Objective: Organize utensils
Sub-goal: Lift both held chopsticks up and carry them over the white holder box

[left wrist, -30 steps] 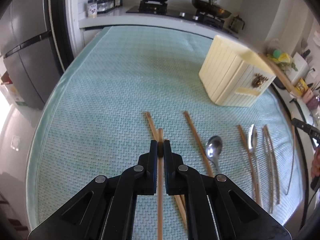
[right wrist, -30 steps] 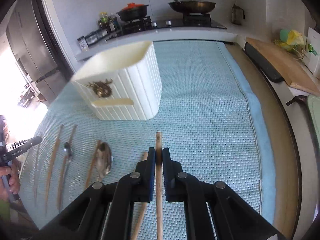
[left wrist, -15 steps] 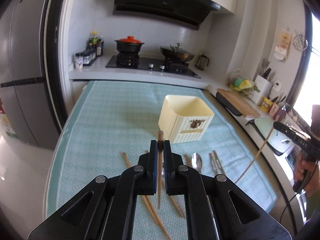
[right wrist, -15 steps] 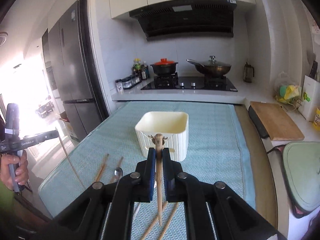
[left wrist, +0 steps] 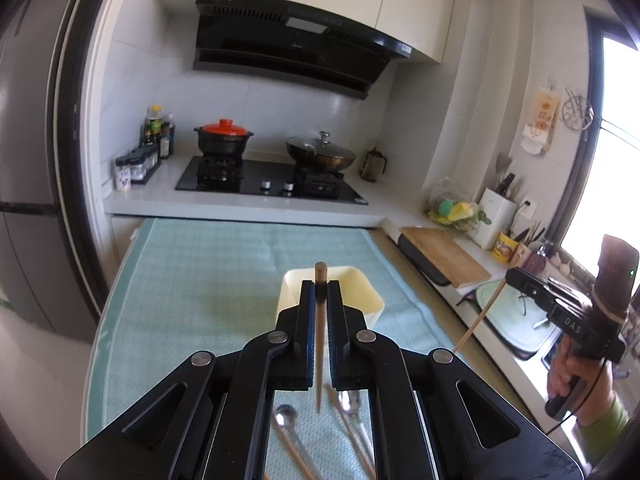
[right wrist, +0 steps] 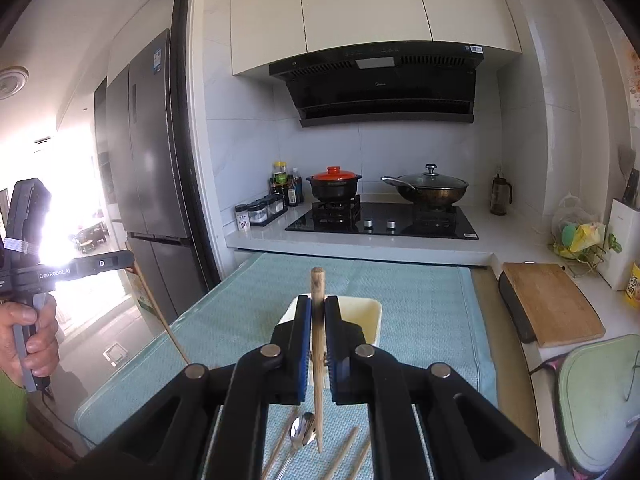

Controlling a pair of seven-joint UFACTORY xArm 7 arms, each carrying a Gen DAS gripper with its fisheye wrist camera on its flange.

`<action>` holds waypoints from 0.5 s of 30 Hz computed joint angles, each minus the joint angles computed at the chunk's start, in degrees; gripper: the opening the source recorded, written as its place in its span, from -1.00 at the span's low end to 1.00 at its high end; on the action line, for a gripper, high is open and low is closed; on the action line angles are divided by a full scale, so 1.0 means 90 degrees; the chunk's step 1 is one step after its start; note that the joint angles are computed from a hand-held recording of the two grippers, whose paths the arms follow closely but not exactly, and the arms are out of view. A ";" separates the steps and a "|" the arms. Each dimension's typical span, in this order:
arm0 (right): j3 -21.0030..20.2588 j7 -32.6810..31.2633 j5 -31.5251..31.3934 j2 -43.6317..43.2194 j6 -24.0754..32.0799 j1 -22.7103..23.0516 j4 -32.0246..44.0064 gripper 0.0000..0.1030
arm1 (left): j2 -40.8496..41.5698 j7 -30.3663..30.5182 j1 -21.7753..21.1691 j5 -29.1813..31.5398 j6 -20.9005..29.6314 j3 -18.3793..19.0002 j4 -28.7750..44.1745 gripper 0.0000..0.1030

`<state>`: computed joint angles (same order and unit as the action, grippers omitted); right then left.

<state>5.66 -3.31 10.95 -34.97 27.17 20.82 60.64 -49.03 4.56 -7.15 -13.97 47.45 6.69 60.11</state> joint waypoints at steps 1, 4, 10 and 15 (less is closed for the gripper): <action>0.0009 0.0009 -0.0024 0.0136 -0.0051 -0.0032 0.0145 -0.87 | 0.0172 -0.0001 -0.0030 -0.0015 -0.0088 -0.0004 0.0149 -0.93; -0.0001 0.0006 -0.0055 0.0676 -0.0254 -0.0091 0.0666 -0.87 | 0.0754 0.0000 -0.0109 -0.0042 -0.0363 -0.0065 0.0659 -0.93; 0.0076 0.0008 -0.0104 0.1944 -0.0881 -0.0206 0.1716 -0.87 | 0.1825 -0.0156 0.0008 0.0159 -0.1144 -0.0434 0.1386 -0.93; 0.0263 0.0249 -0.0453 0.2893 -0.1210 -0.0385 0.2269 -0.87 | 0.2520 -0.0370 0.0111 0.0416 -0.1329 -0.0679 0.1512 -0.93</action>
